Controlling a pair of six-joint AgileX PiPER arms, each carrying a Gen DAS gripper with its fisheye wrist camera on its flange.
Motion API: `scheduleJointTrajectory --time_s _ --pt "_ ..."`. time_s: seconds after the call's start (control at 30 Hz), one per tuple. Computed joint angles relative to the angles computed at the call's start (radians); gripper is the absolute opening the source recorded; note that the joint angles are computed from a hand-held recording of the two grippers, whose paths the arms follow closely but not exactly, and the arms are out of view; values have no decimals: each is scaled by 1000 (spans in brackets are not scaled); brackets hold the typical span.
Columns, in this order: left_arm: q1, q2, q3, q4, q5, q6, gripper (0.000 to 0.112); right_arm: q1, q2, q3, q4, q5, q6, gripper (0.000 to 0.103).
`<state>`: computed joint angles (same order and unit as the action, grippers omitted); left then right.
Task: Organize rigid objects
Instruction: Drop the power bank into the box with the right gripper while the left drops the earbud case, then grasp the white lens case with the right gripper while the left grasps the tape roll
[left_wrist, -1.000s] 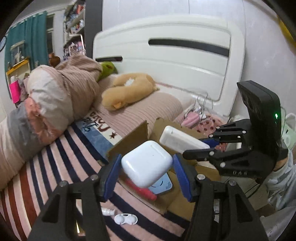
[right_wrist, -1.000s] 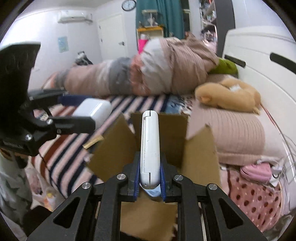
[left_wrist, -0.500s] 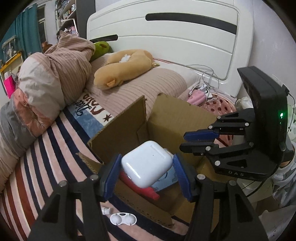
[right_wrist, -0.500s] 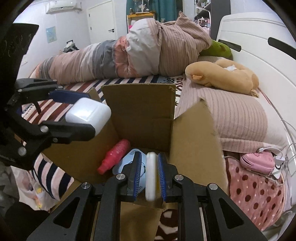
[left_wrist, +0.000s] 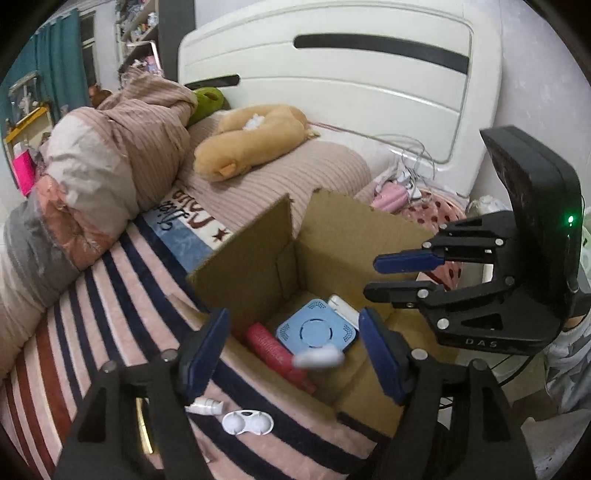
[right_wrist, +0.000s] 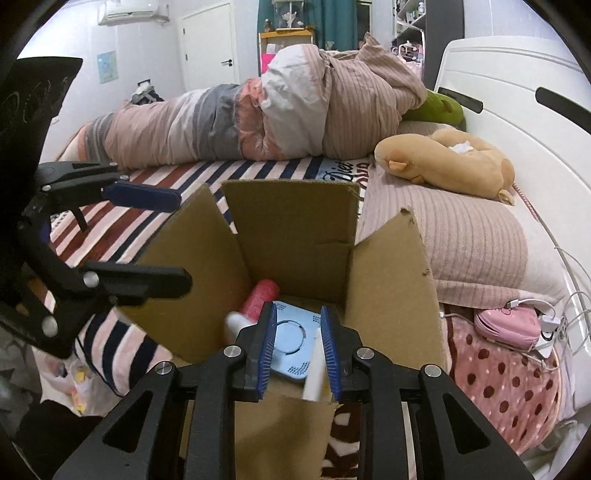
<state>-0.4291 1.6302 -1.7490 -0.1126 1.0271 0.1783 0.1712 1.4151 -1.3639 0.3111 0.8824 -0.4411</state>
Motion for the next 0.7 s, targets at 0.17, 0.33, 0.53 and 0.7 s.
scheduleJointTrajectory --time_s 0.17,0.33,0.53,0.7 --pt "57 -112 96 -2 -34 -30 70 36 -31 -11 -1 12 26 20" --pt "183 -244 253 -19 -84 5 71 140 -50 -34 -1 0 71 20" --pt "395 -374 516 -121 -191 177 71 344 -3 -80 -16 -25 141 20" --pt "555 -403 725 -331 -281 440 71 482 129 -141 -68 -12 211 20"
